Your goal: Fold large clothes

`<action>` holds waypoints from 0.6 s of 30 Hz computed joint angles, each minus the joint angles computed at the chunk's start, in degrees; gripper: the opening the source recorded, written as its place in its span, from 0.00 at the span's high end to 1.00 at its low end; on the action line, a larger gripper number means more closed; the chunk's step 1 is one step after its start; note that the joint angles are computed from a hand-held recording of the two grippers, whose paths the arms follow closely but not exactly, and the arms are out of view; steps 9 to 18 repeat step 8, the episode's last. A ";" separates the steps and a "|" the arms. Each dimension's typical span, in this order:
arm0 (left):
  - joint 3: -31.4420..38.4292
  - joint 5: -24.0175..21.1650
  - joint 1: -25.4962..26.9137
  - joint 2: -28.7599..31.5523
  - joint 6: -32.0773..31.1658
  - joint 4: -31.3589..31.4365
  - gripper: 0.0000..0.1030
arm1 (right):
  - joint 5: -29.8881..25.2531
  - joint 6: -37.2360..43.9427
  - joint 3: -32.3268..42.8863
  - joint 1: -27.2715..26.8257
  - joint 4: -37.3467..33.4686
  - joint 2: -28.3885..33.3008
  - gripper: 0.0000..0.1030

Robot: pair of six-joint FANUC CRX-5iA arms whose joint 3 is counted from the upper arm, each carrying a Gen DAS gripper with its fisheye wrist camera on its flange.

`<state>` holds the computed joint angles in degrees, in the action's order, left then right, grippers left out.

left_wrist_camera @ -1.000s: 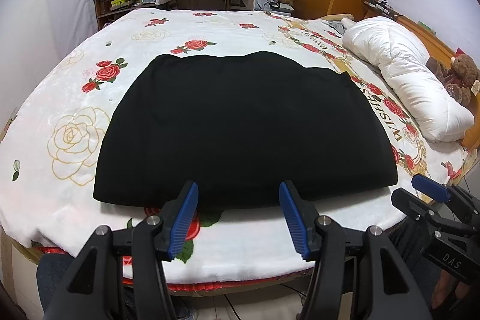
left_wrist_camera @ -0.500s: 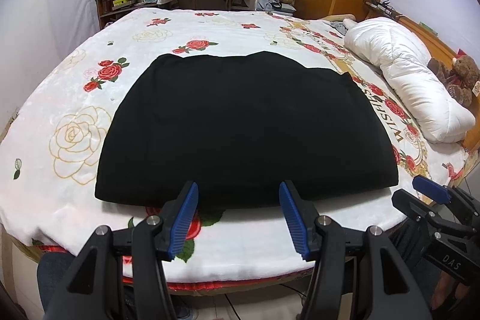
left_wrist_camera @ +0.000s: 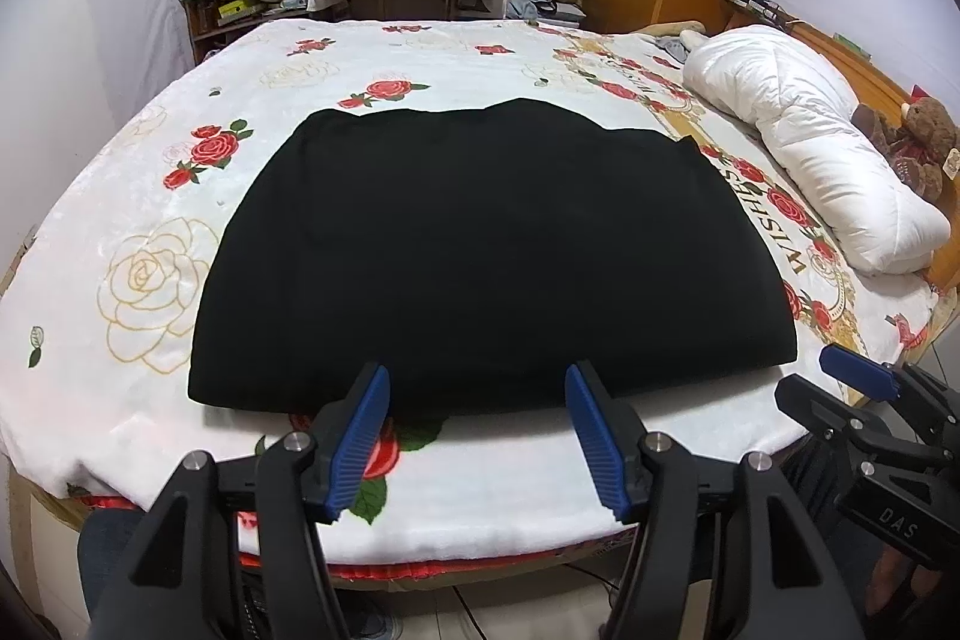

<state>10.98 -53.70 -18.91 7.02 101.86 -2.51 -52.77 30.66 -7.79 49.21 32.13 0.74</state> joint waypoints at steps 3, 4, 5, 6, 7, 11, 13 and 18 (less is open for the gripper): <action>0.29 -0.27 -0.21 0.13 0.67 -0.93 0.38 | -0.04 0.22 0.13 -0.02 -0.07 0.17 0.42; 0.28 -0.19 -0.21 0.13 0.78 -0.95 0.38 | -0.01 0.10 0.13 -0.01 -0.04 0.19 0.42; 0.22 -0.15 -0.19 0.10 0.82 -0.99 0.38 | 0.00 0.06 0.15 0.01 -0.03 0.21 0.42; 0.20 -0.08 -0.19 0.10 0.82 -1.06 0.38 | -0.02 0.07 0.12 0.01 -0.07 0.22 0.42; 0.23 -0.07 -0.19 0.14 0.79 -1.11 0.38 | -0.10 0.12 0.21 0.01 -0.16 0.24 0.42; 0.31 -0.12 -0.27 0.20 0.90 -1.26 0.38 | -0.14 0.23 0.38 -0.04 -0.28 0.36 0.42; 0.31 -0.12 -0.27 0.20 0.90 -1.26 0.38 | -0.14 0.23 0.38 -0.04 -0.28 0.36 0.42; 0.31 -0.12 -0.27 0.20 0.90 -1.26 0.38 | -0.14 0.23 0.38 -0.04 -0.28 0.36 0.42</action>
